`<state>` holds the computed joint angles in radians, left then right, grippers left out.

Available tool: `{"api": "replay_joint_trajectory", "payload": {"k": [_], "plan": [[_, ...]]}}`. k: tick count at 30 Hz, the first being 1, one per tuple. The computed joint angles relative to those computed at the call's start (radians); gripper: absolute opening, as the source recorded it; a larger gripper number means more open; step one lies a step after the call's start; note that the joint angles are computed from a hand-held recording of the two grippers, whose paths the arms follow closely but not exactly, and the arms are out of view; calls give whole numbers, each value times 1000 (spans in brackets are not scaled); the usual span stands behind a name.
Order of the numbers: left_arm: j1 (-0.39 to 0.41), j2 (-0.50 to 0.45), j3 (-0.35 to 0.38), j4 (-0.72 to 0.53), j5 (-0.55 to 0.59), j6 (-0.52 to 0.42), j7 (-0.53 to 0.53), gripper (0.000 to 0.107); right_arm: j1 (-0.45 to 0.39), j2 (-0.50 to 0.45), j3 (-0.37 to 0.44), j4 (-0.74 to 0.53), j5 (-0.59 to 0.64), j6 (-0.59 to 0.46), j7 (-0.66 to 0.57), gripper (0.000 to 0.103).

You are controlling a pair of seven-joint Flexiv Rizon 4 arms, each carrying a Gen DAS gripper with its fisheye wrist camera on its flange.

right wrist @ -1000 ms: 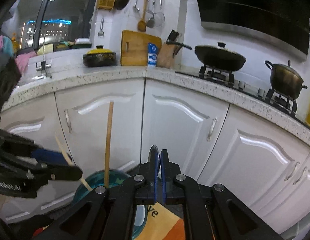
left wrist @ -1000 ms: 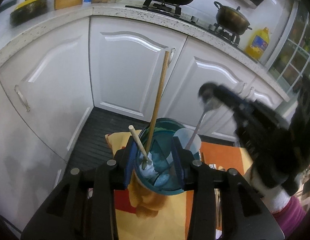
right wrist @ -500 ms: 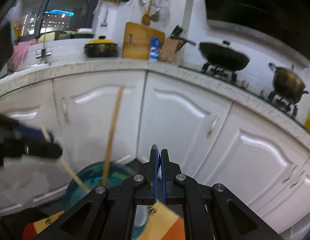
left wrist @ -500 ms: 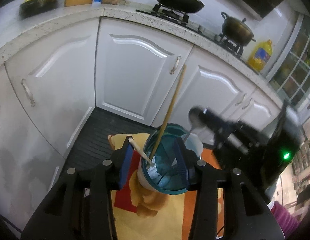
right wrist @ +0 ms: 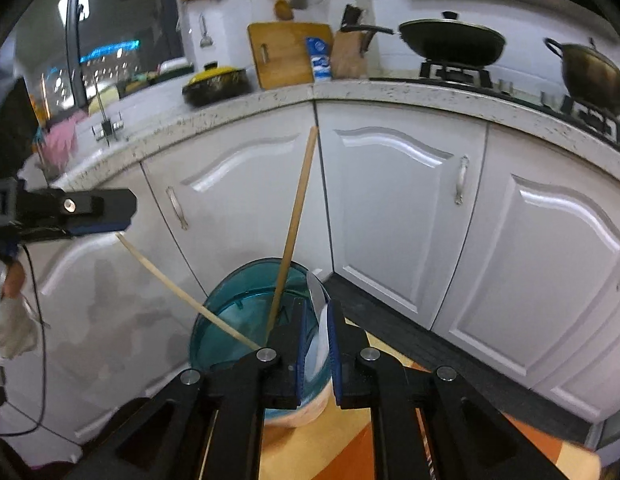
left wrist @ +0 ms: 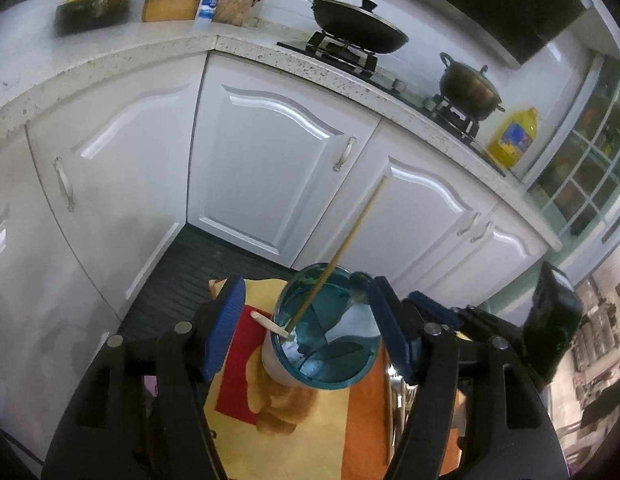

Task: Organize utensils
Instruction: 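Open the left tool to drop the chopstick in the holder while the right tool drops the metal spoon, then move both tools back over the utensils on the table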

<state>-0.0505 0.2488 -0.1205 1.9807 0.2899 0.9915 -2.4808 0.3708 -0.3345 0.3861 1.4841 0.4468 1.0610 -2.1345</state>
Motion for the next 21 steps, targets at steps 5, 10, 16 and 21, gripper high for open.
{"api": "replay_joint_trajectory", "payload": {"k": [5,10,16,21], "plan": [[-1,-9,-54,-40,74,-48,-50,64,-42,68,8,64,73,-6,-17,29],[-36,-70,-112,-116,185,-128,-108,64,-48,153,-26,165,109,12,-9,30],[-123,-171,-133,-204,279,-186,-160,64,-42,233,-81,283,77,65,48,37],[-198,-242,-118,-270,321,-221,-175,64,-52,275,-118,341,63,76,96,38]]}}
